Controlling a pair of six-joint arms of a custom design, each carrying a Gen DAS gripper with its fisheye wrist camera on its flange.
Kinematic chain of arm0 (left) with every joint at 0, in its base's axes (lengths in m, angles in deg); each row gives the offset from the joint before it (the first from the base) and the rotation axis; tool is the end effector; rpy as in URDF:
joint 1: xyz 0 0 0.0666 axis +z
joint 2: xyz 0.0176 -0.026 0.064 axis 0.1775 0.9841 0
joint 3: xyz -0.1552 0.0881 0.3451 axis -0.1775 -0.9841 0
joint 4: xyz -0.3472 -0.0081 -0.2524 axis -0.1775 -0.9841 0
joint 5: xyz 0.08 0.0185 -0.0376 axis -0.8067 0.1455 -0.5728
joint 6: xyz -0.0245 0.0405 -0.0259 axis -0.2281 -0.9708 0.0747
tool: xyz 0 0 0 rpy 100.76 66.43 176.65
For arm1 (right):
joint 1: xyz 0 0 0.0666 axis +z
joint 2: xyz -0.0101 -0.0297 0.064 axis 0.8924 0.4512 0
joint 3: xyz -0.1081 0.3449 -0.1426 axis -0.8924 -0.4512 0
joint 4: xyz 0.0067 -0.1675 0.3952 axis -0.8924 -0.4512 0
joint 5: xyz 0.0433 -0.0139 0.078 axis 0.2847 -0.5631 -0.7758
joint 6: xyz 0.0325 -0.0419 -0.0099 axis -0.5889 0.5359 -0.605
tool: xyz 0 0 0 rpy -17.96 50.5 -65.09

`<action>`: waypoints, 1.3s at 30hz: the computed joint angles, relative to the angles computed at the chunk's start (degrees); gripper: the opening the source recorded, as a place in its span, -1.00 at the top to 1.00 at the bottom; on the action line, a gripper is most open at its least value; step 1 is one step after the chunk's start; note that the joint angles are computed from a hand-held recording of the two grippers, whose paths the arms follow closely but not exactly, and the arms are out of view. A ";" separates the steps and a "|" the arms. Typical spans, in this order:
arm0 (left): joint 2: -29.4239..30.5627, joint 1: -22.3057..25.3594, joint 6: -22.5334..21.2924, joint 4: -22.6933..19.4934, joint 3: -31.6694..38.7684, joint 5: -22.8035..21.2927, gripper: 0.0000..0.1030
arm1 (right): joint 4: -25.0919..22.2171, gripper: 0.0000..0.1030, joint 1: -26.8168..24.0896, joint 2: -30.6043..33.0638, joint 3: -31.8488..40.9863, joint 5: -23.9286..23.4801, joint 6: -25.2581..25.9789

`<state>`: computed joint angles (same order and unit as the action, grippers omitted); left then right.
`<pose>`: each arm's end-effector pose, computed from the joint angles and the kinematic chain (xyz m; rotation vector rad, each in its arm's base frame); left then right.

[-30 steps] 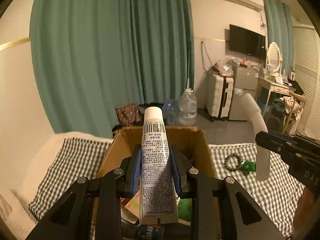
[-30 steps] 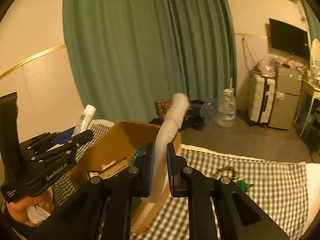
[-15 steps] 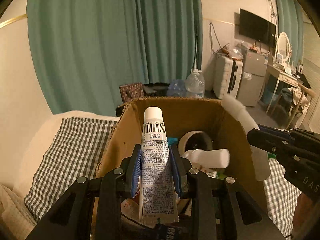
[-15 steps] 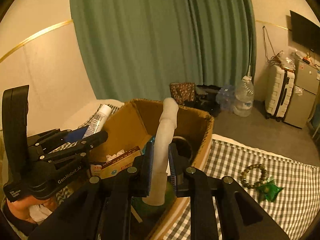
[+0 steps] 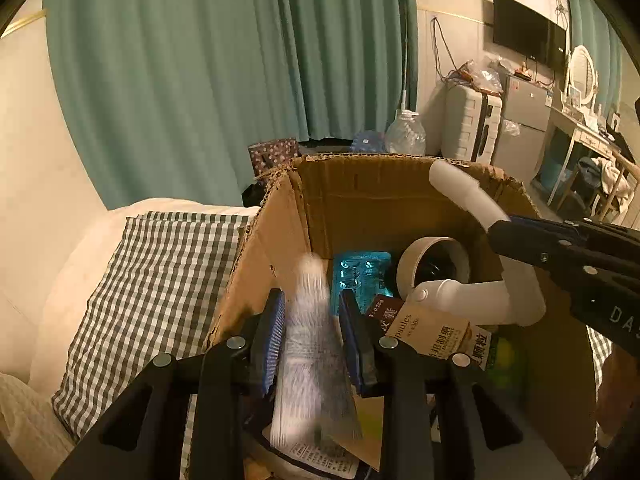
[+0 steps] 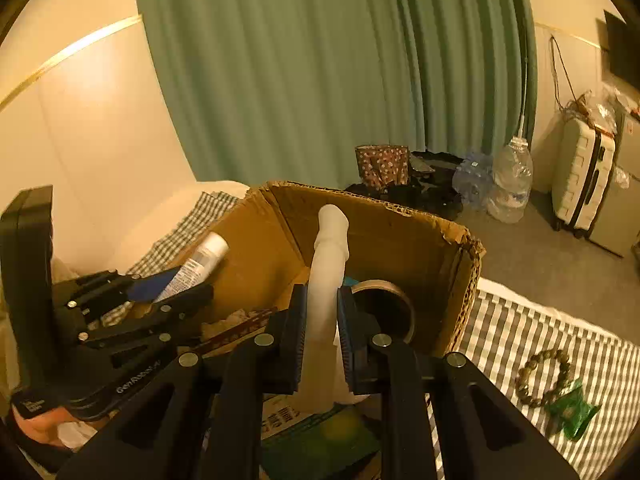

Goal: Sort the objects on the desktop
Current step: 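Open both tools to drop the tube and stick into the box, then move both tools back over the bracelet and green packet on the bed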

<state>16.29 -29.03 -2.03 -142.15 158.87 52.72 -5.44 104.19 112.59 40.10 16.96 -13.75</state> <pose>0.3531 -0.2648 0.4176 -0.0188 2.3373 0.1307 0.4045 0.3507 0.4192 -0.5610 2.2252 0.4862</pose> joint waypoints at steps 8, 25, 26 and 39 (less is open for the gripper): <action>0.43 -1.00 0.04 -0.47 1.01 -1.81 -0.39 | 3.15 -0.12 0.48 -1.04 -1.24 2.63 -1.48; -0.31 -8.18 -1.33 1.33 5.86 -9.88 -1.00 | 1.68 -0.46 -0.23 -12.49 -5.15 12.84 -1.66; -0.21 -8.72 -1.47 1.31 6.29 -10.38 -1.00 | 1.23 -0.46 -0.35 -13.32 -5.39 13.17 -1.80; 3.96 -17.08 -2.99 0.81 13.38 -16.35 -1.00 | -1.58 -0.87 -3.11 -26.27 -10.94 21.55 -3.35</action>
